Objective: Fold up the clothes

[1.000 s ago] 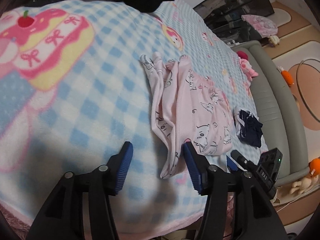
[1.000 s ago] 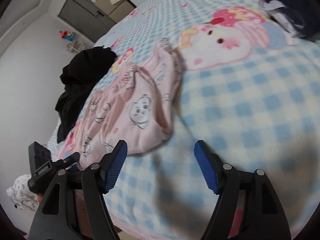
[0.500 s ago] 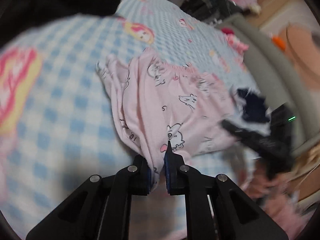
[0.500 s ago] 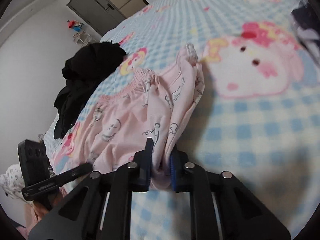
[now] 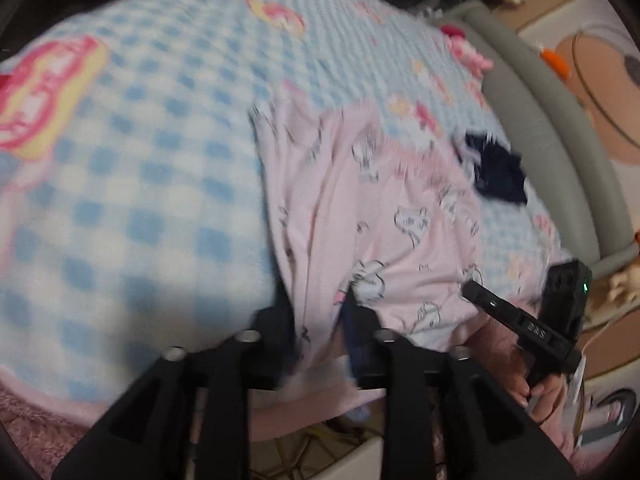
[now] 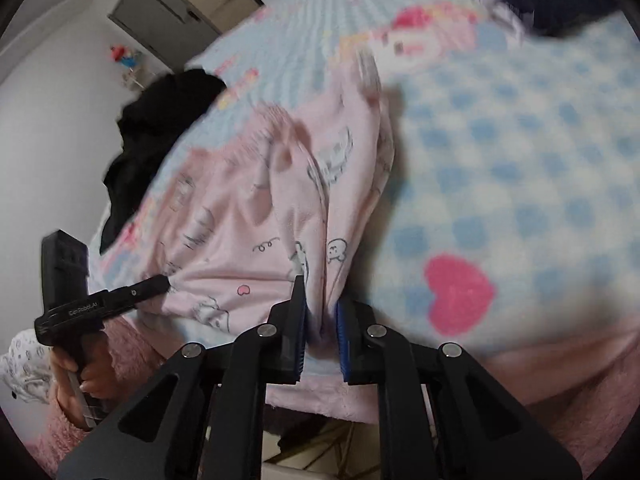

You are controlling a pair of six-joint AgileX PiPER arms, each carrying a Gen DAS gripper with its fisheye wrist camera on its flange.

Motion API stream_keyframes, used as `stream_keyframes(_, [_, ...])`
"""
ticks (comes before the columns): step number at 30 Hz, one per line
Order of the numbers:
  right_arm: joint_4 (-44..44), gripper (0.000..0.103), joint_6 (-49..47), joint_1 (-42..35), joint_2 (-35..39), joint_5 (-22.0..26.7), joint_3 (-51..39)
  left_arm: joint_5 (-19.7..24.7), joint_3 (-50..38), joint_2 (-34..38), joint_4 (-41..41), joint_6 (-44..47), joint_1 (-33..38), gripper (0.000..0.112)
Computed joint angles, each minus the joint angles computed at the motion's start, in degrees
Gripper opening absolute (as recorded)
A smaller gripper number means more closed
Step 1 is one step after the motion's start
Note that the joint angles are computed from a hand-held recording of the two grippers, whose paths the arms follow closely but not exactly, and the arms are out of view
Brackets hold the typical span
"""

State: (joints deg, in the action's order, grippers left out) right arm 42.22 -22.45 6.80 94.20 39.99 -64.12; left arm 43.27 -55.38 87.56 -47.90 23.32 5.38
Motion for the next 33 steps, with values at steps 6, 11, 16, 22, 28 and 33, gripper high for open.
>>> stream_keyframes(6, [-0.85,0.032,-1.58,-2.46,-7.6,-6.02,5.13,-2.38,6.3,-7.25,1.79,-1.46,2.22,0.038])
stream_keyframes(11, [-1.19,0.036,-4.86,0.28,-7.02,-3.4,3.95,-4.01,7.45,-8.47,6.74,-3.9,-1.33,0.051])
stream_keyframes(16, [-11.0,0.044,3.6,5.14,-3.25,-2.59,2.23,-7.26,6.68,-6.63,12.66,-7.4,-5.88,0.02])
stream_keyframes(22, [-24.65,0.014,10.23,10.38,-3.98,-4.55,2.75,-7.47,1.75,-5.05,35.98,-22.39,-15.72,0.007])
stream_keyframes(28, [-30.81,0.012,16.04,10.95,-6.18,-7.21,4.2,1.58,-6.06,-3.96,53.17,-25.49,-19.26,0.0])
stream_keyframes(33, [-26.7,0.013,13.44,7.63,-5.2,-5.73,3.33,1.07,-3.43,-5.07,34.45,-15.84,-6.8,0.001])
